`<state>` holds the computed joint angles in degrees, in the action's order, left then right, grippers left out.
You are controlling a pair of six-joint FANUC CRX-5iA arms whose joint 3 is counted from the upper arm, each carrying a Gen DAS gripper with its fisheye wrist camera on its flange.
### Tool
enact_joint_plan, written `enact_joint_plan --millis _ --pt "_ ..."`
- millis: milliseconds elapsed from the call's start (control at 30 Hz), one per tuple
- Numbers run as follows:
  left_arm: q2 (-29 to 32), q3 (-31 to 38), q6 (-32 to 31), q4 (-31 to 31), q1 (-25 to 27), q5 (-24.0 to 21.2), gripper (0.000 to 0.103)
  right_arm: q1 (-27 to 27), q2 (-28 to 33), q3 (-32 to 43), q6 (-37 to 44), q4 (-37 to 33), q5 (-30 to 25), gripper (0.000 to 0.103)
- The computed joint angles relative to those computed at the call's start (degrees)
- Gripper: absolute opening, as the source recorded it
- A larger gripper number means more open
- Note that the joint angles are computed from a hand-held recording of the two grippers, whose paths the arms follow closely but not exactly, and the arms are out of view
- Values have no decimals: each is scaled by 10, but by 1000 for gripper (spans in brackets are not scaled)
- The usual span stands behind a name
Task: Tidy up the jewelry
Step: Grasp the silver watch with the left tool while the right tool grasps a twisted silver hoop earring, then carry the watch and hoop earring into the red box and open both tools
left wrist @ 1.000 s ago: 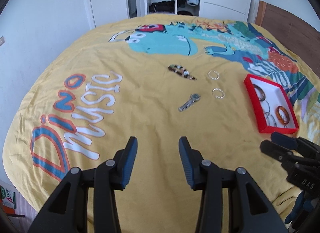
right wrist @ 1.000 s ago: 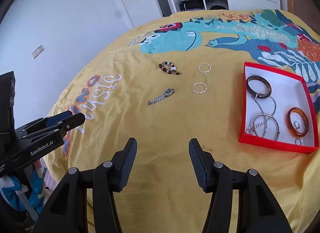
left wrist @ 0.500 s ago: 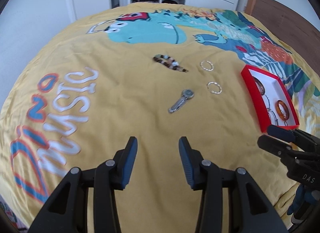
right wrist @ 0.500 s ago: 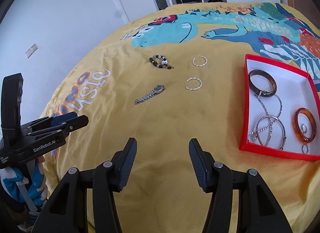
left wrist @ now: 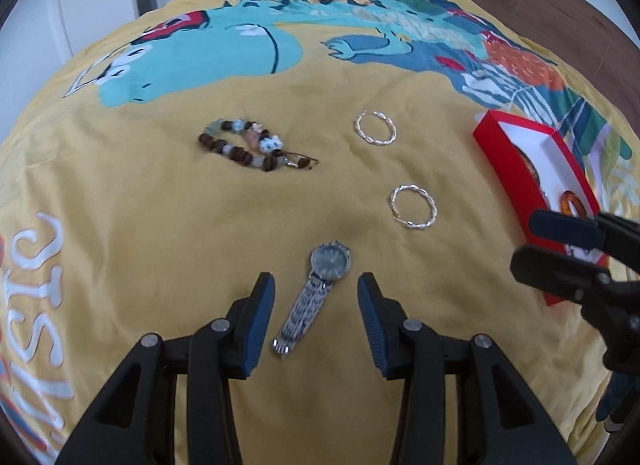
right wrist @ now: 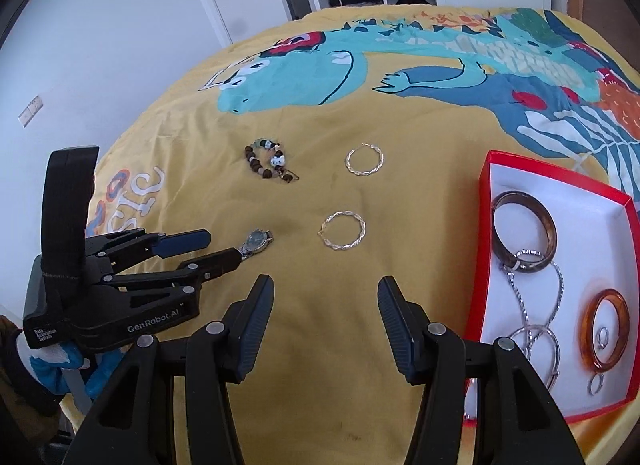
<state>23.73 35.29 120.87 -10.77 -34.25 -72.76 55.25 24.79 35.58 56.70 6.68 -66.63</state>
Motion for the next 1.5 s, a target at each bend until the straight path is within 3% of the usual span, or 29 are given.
enact_joint_plan --millis 200,333,667,733,833,1500 --pt "-1 -33 -30 14 13 37 40 -13 70 82 8 -7 -39 54" --pt "-22 -66 -27 14 20 67 22 -20 111 129 12 -17 -63 54" --pt "-68 -132 1 33 43 124 22 -25 174 198 -5 -7 -87 54" --pt "-74 -139 6 35 45 128 22 -25 173 193 -10 -7 -81 53" --pt "-78 -140 13 31 44 128 22 -24 167 181 -12 -3 -75 43" --pt "-103 -93 58 -18 11 70 22 -3 79 86 -35 7 19 42"
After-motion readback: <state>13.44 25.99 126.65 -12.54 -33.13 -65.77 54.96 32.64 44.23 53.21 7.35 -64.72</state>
